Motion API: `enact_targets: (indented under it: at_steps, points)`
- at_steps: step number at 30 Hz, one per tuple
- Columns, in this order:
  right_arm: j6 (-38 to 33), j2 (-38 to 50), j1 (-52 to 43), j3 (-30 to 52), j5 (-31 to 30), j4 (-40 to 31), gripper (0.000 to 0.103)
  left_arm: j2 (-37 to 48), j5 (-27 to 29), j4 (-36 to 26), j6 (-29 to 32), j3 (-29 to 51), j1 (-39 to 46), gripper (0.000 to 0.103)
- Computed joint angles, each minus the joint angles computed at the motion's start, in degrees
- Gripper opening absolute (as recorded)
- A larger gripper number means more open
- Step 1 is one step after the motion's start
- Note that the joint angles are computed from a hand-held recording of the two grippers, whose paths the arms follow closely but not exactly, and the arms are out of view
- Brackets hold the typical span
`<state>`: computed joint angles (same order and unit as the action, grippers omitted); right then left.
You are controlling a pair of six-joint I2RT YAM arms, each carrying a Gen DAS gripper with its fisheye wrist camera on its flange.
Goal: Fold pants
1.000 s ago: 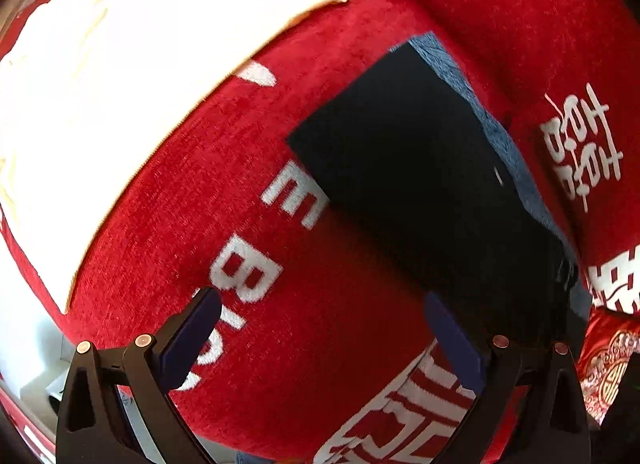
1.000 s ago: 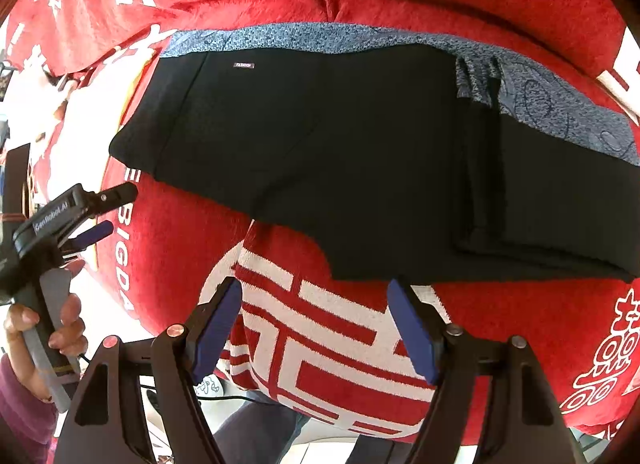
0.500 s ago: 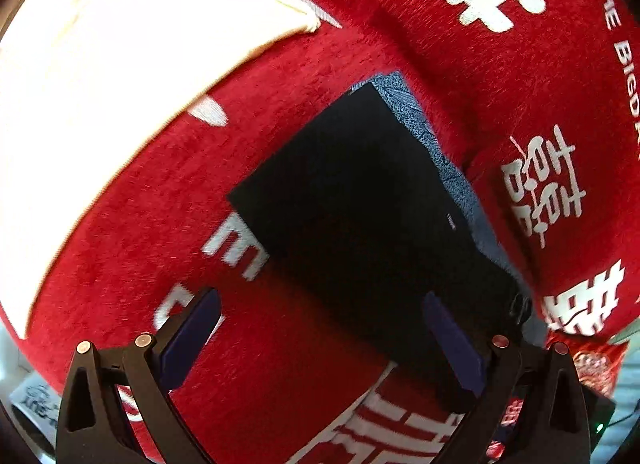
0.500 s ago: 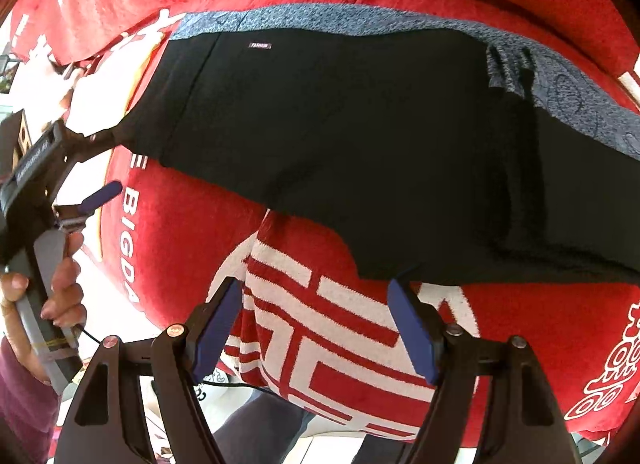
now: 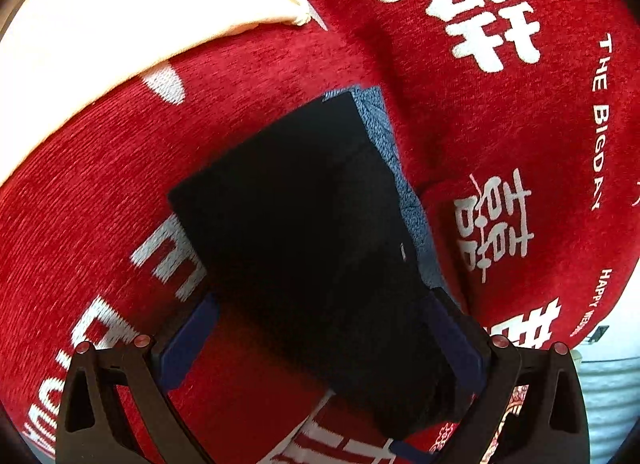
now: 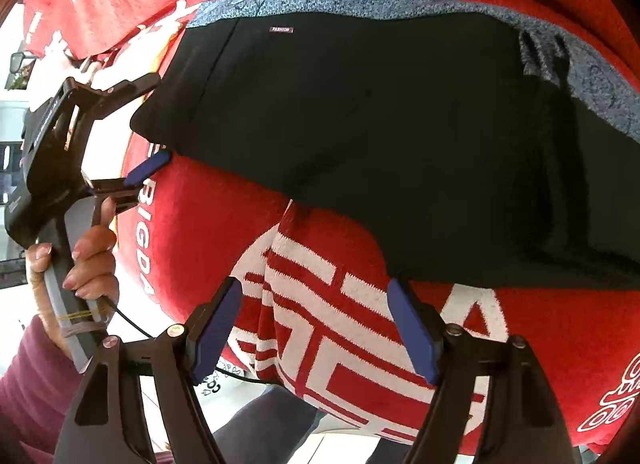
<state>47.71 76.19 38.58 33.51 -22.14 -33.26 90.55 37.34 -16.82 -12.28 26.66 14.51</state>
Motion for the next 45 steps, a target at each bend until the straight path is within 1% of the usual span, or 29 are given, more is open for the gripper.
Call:
enact_targets:
  at_steps: [2,4,6,7,8,9,10,11,12,14,15,16,18,19,21,23,26,29,30,32,35,36,38,40,41,43,44,45]
  points:
    - [-0.02,0.46,0.23,-0.12,-0.15,0.31,0.078,0.85,0.04,2.93,-2.61,0.05,-1.72,0.101]
    - [-0.16,0.69,0.0,-0.05,-0.39,0.66,0.078,1.27,0.57,3.65,-4.59,0.6,-2.28,0.101]
    - [-0.43,0.64,-0.18,0.13,-0.33,0.63,0.078,-0.36,3.72,4.9,-6.92,0.17,-2.24,0.101]
    - [-0.56,0.56,-0.36,0.12,-0.43,0.61,0.078,-1.83,4.27,5.33,-7.28,-0.26,-2.6,0.101]
    - [-0.55,0.26,-0.45,-0.09,-0.48,0.63,0.078,-2.95,3.88,5.77,-7.23,-0.56,-3.45,0.101]
    - [-0.65,0.06,-0.64,-0.28,-0.61,0.68,0.078,-3.27,2.2,5.97,-7.44,-0.58,-4.96,0.101]
    - [-0.75,-0.04,-0.8,-0.42,-0.73,0.74,0.078,-1.92,0.05,5.86,-7.71,-0.01,-6.4,0.101]
    - [-0.86,-0.07,-1.03,-0.52,-0.92,0.79,0.078,0.71,-0.85,5.87,-8.18,0.81,-7.07,0.101]
    - [-1.1,-0.23,-1.35,-0.62,-1.1,0.67,0.078,3.3,-0.67,5.66,-7.94,1.57,-6.7,0.101]
    - [-1.61,-0.38,-1.94,-0.57,-1.44,0.47,0.078,3.24,-0.9,6.0,-8.9,1.6,-6.49,0.101]
    - [-2.12,-0.57,-2.41,-0.66,-1.69,0.36,0.078,2.47,-2.41,5.16,-9.22,1.86,-7.47,0.094]
    - [-2.78,-0.77,-3.09,-0.78,-2.07,0.25,0.078,1.03,-6.2,4.22,-9.85,2.02,-9.46,0.086]
    - [-3.72,-1.25,-4.93,-0.8,-2.9,-0.38,0.078,-0.91,-13.61,2.66,-9.07,2.64,-13.46,0.042]
    - [-3.95,-1.63,-6.22,-0.72,-3.65,-0.63,0.078,-1.84,-16.54,2.23,-7.55,2.82,-15.48,0.038]
    - [-6.05,-2.83,-9.83,0.19,-5.17,-2.33,0.078,-4.65,-20.28,1.61,-5.73,2.34,-18.4,0.037]
    - [-8.98,-3.71,-12.24,2.11,-4.96,-5.03,0.078,-9.19,-26.2,1.43,-3.92,1.08,-23.27,0.037]
    - [-13.64,-1.95,-17.53,6.68,-7.38,-8.76,0.078,-13.66,-35.98,1.62,-2.71,-0.29,-32.4,0.037]
    - [-18.06,5.35,-20.32,15.19,-7.37,-11.38,0.078,-14.22,-44.44,2.48,-1.17,-0.45,-40.39,0.037]
    - [-19.96,9.1,-21.04,19.13,-7.48,-12.22,0.078,-14.42,-46.21,2.79,-0.2,-0.81,-42.01,0.037]
    - [-22.66,16.84,-21.76,27.09,-9.6,-14.07,0.079,-14.82,-49.31,3.12,1.23,-1.21,-45.04,0.037]
    - [-24.62,28.65,-20.78,41.32,-13.41,-17.23,0.081,-13.94,-52.28,3.8,2.04,-1.19,-47.85,0.037]
    - [-25.87,33.41,-19.48,47.43,-14.17,-19.96,0.081,-14.3,-52.5,3.67,2.44,-1.4,-47.84,0.037]
    - [-27.94,40.92,-16.58,58.14,-13.61,-24.96,0.082,-14.93,-52.63,3.49,3.08,-1.63,-47.67,0.037]
    - [-32.12,49.79,-13.11,71.15,-13.66,-32.52,0.081,-16.18,-52.3,2.99,3.7,-2.07,-47.03,0.037]
    - [-33.5,53.21,-11.83,76.15,-13.39,-35.57,0.081,-16.02,-52.42,3.12,3.76,-2.01,-47.08,0.037]
    - [-36.64,62.43,-9.05,89.66,-11.73,-44.39,0.082,-15.96,-52.93,3.37,3.68,-2.05,-47.6,0.037]
    - [-37.44,65.62,-8.31,94.37,-10.91,-47.3,0.082,-15.99,-53.34,3.54,3.71,-2.16,-47.96,0.037]
    - [-38.22,70.14,-7.57,101.08,-9.96,-51.33,0.081,-16.01,-53.77,3.64,3.71,-2.25,-48.37,0.037]
